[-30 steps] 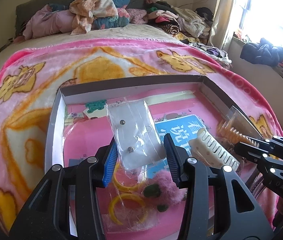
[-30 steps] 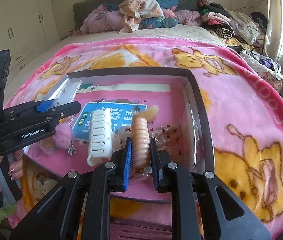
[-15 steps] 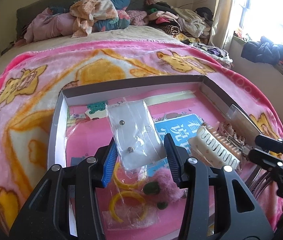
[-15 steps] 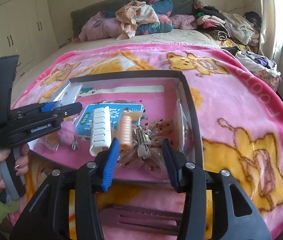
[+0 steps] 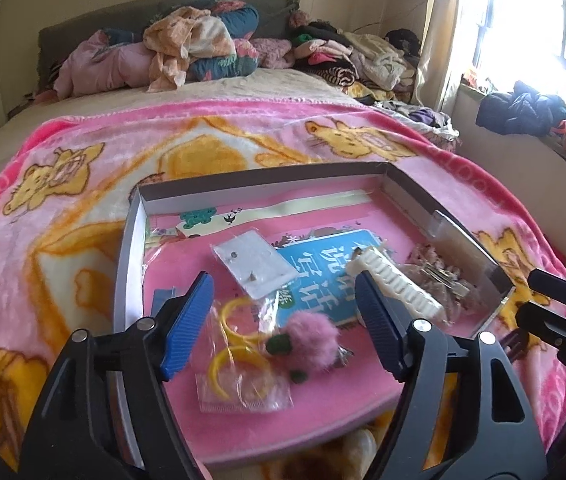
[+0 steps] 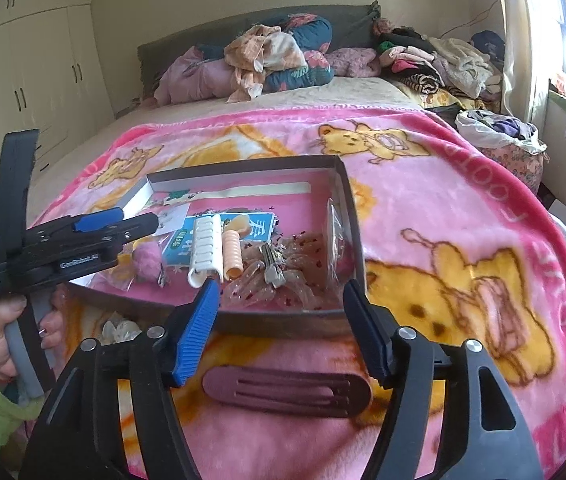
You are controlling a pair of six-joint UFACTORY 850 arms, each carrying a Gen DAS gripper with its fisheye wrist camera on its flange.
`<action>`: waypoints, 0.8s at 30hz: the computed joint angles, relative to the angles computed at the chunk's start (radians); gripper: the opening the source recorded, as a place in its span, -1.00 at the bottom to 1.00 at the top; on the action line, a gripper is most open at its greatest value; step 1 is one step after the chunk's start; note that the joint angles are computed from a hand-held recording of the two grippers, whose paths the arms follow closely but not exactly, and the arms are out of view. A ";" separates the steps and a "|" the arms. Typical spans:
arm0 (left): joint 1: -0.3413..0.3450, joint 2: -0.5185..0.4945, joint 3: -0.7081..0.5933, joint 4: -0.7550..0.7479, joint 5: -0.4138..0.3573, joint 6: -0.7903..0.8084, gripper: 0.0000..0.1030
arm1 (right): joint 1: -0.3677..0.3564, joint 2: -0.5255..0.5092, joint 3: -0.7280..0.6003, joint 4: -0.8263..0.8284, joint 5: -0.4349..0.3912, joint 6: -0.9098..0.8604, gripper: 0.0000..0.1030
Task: Organize jewelry
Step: 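Open both tools in the box and withdraw them toward the remaining clips, then grasp the clear claw clip with the left tool while the right tool grasps the dark purple hair clip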
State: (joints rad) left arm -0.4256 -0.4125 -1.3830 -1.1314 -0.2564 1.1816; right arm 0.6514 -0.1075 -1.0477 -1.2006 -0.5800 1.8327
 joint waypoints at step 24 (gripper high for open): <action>0.003 0.169 0.216 -0.309 -0.013 0.324 0.77 | 0.078 0.071 0.097 -0.012 -0.069 0.148 0.39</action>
State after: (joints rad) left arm -0.4228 -0.2434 -1.1673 -1.4402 -0.2698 1.5053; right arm 0.7298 -0.0366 -0.9505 -1.2131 -0.6491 1.9811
